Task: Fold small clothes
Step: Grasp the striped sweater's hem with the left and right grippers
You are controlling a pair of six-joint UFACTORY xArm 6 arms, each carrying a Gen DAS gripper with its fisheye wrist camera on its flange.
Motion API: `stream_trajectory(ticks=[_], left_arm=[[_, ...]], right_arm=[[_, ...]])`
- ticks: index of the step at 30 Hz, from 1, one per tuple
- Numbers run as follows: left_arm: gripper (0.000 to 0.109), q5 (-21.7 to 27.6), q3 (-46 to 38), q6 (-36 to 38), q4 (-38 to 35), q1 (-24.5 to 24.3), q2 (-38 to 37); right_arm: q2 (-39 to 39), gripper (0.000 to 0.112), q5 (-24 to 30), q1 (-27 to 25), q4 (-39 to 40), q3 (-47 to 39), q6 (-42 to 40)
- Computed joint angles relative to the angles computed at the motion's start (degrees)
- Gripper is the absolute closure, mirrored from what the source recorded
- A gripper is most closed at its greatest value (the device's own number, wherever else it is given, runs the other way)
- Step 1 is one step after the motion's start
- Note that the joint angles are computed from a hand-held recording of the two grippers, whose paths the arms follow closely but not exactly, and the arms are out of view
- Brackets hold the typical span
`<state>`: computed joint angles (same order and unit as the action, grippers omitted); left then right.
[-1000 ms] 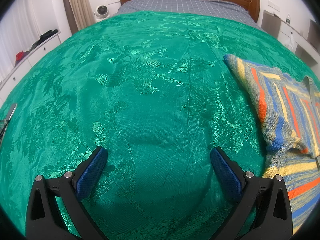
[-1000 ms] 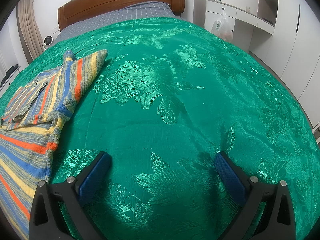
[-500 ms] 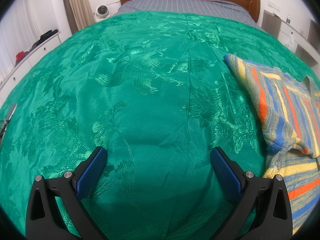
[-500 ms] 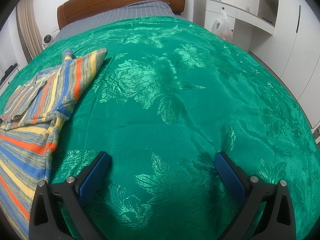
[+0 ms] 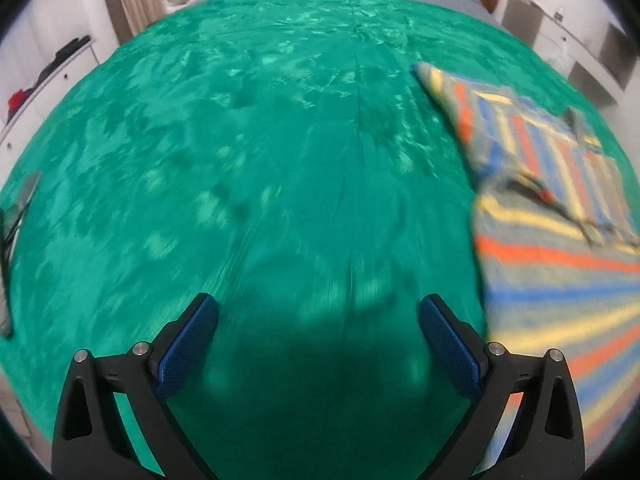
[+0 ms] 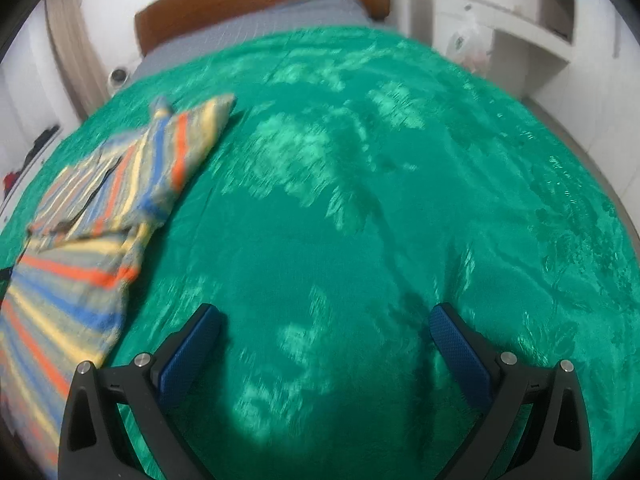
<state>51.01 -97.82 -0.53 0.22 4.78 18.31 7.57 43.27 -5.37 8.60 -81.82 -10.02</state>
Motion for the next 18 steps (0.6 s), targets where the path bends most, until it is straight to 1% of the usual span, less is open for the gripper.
stream_trajectory(ticks=[1, 2, 4, 5, 6, 7, 8, 10, 11, 13, 14, 15, 17, 18], left_arm=[[0.007, -1.7, 4.3, 2.6, -2.3, 0.5, -4.0], [0.007, -4.3, 9.2, 5.1, -4.6, 1.0, -8.2], [0.006, -8.3, 18.1, 9.1, -8.8, 1.6, -17.0], [0.006, -8.9, 21.4, 12.1, -12.4, 1.8, -20.7], [0.006, -8.7, 23.4, 14.5, -15.2, 1.9, -22.9], [0.006, -7.3, 25.6, 17.6, -18.6, 2.0, -25.4], [0.006, -5.8, 27.8, 19.4, -20.2, 1.8, -27.6], [0.006, -5.0, 33.1, 19.3, -19.5, 1.1, -31.2], [0.006, -5.1, 35.2, 18.5, -18.6, 0.7, -32.5], [0.008, -4.4, 39.9, 17.3, -17.1, -0.3, -34.9], [0.01, -3.2, 41.0, 17.2, -17.5, -0.5, -35.5], [0.017, -2.1, 41.4, 17.2, -18.0, -0.6, -35.9], [0.027, 0.2, 42.3, 17.7, -19.2, -1.2, -36.3], [0.027, 0.3, 42.8, 17.9, -18.6, -1.7, -36.7]], right_arm=[[-2.2, 0.01, 1.4, 0.2, -0.7, 0.8, -1.7], [-4.9, 0.01, 0.4, 0.2, 0.7, 3.0, -4.9], [-15.5, 0.01, -6.9, 1.5, 3.7, 12.4, -13.3], [-19.0, 0.01, -8.4, 1.9, 5.2, 15.4, -16.1], [-24.7, 0.01, -8.1, 2.2, 8.5, 19.1, -20.5], [-28.0, 0.01, -6.5, 2.3, 10.7, 21.0, -22.6], [-31.8, 0.01, -3.2, 2.0, 13.3, 22.9, -24.2], [-36.9, 0.01, 3.2, 1.1, 16.4, 25.8, -24.4], [-38.4, 0.01, 5.0, 0.8, 17.2, 27.1, -23.8], [-41.7, 0.01, 10.9, 0.2, 18.9, 29.9, -20.0], [-42.9, 0.01, 13.2, -0.2, 19.9, 31.2, -18.9], [-43.7, 0.012, 14.6, -0.8, 20.7, 32.3, -18.7], [-45.3, 0.017, 18.0, -0.8, 22.1, 34.9, -17.6], [-45.6, 0.023, 19.0, -0.6, 22.5, 35.7, -17.3]])
